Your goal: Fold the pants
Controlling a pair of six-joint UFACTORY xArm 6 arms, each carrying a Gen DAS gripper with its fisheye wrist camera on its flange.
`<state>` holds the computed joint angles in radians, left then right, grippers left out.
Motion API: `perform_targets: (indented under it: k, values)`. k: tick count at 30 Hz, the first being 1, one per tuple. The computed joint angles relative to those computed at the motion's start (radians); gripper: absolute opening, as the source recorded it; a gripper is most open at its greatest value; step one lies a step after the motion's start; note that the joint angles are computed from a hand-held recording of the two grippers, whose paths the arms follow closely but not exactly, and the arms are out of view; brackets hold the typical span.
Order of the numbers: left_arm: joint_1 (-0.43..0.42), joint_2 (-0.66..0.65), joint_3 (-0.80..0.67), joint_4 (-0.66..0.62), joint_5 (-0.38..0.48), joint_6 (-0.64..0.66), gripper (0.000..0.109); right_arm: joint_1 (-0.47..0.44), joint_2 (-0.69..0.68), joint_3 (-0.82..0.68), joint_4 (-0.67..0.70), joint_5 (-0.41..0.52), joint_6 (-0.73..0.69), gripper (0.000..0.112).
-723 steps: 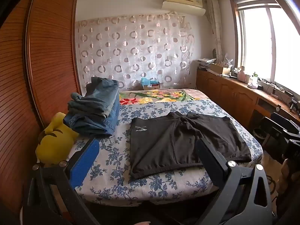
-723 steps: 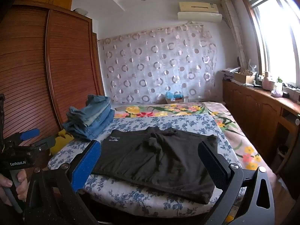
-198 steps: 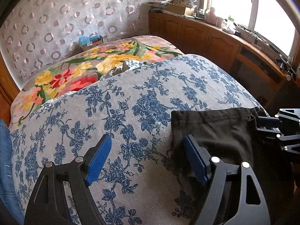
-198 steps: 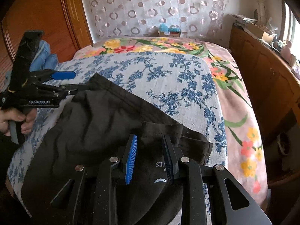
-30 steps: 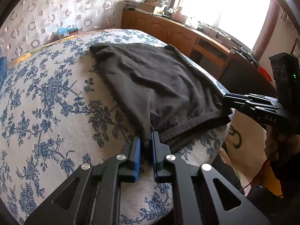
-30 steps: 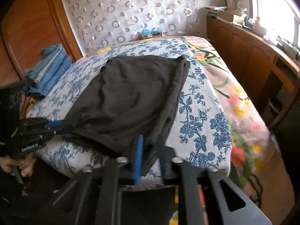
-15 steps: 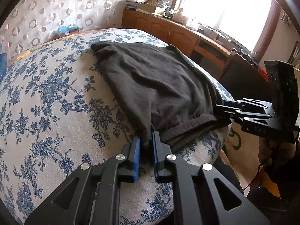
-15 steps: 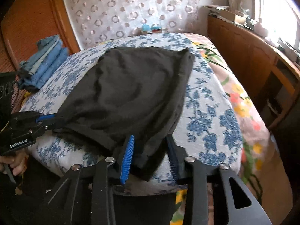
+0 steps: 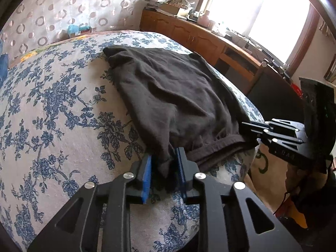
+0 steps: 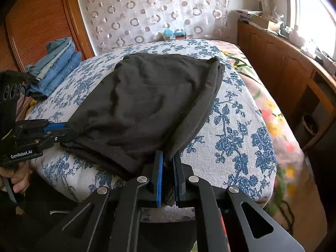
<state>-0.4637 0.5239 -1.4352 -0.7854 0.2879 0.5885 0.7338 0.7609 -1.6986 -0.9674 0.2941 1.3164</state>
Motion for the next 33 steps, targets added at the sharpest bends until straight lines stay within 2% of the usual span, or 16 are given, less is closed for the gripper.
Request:
perform_targets:
  k: [7, 8, 10, 12, 14, 18, 21, 26, 33]
  values:
    - [-0.008, 0.007, 0.000, 0.016, -0.027, -0.004, 0.027, -0.001, 0.002, -0.002, -0.016, -0.006, 0.015, 0.008]
    - [-0.010, 0.007, -0.001, 0.034, -0.028, -0.015, 0.010, -0.004, 0.001, 0.001, -0.019, -0.013, 0.017, 0.008]
    - [-0.024, -0.004, 0.006, 0.030, -0.058, 0.016, 0.008, -0.009, 0.000, 0.006, -0.002, -0.032, -0.001, 0.006]
    - [-0.024, -0.008, -0.009, -0.006, -0.047, 0.059, 0.007, -0.010, -0.006, 0.006, -0.012, -0.042, -0.024, 0.005]
    - [-0.023, -0.022, -0.018, -0.049, -0.049, 0.103, 0.007, -0.024, -0.028, 0.015, -0.081, -0.086, 0.046, 0.005]
    - [-0.008, -0.054, -0.044, -0.134, -0.039, 0.179, 0.007, -0.036, -0.081, 0.010, -0.239, -0.092, 0.167, 0.005]
    - [0.003, -0.081, -0.062, -0.158, -0.052, 0.209, 0.007, -0.039, -0.111, -0.013, -0.310, -0.093, 0.195, 0.005]
    - [0.022, -0.127, -0.103, -0.185, -0.074, 0.259, 0.007, -0.027, -0.144, -0.074, -0.400, -0.062, 0.185, 0.005]
    - [0.045, -0.166, -0.144, -0.166, -0.125, 0.283, 0.007, -0.011, -0.127, -0.214, -0.405, -0.079, 0.076, 0.005]
